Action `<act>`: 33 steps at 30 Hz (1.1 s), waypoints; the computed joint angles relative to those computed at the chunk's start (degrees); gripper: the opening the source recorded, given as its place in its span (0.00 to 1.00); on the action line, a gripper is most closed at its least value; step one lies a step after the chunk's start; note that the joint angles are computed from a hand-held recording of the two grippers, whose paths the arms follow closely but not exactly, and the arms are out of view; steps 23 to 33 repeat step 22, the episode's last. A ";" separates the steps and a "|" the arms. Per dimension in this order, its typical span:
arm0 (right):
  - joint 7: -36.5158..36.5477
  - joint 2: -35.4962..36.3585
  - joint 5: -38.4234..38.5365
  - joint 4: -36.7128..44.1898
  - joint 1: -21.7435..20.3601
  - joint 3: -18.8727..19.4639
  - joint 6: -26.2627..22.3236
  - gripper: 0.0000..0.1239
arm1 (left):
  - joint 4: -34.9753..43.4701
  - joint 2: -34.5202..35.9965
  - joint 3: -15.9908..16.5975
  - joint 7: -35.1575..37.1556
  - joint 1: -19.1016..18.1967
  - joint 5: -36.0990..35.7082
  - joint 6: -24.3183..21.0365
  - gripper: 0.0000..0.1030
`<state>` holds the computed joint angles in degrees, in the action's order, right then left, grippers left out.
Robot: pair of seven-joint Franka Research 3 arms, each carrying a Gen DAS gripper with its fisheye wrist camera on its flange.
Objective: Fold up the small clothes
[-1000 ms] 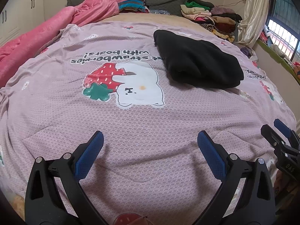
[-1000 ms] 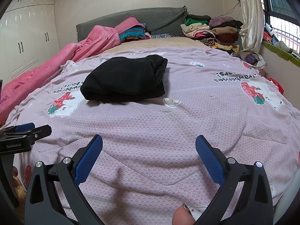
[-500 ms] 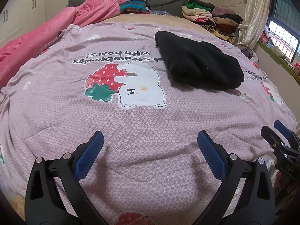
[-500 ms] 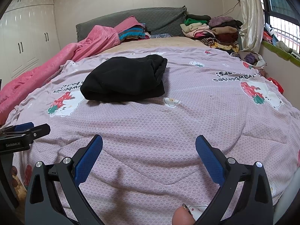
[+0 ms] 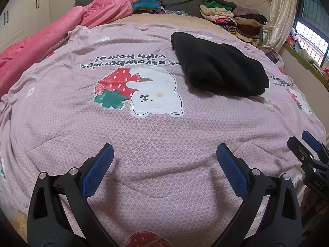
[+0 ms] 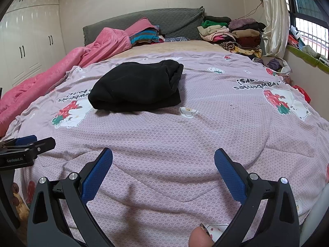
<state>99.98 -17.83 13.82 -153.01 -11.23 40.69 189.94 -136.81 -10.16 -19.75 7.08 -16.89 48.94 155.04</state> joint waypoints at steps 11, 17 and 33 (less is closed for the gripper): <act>4.29 -3.59 1.68 -1.30 -5.00 5.08 -0.32 0.80 | -0.08 -0.03 0.71 2.02 -0.78 -4.40 -2.82 0.91; 14.10 -17.32 3.64 -7.63 -13.66 6.66 -5.31 0.80 | -6.55 -6.34 5.59 6.92 2.45 -11.90 -0.05 0.91; 19.81 -31.36 0.15 -13.75 -26.90 6.16 -18.05 0.80 | -10.99 -15.07 7.44 7.40 14.77 -8.56 -7.28 0.91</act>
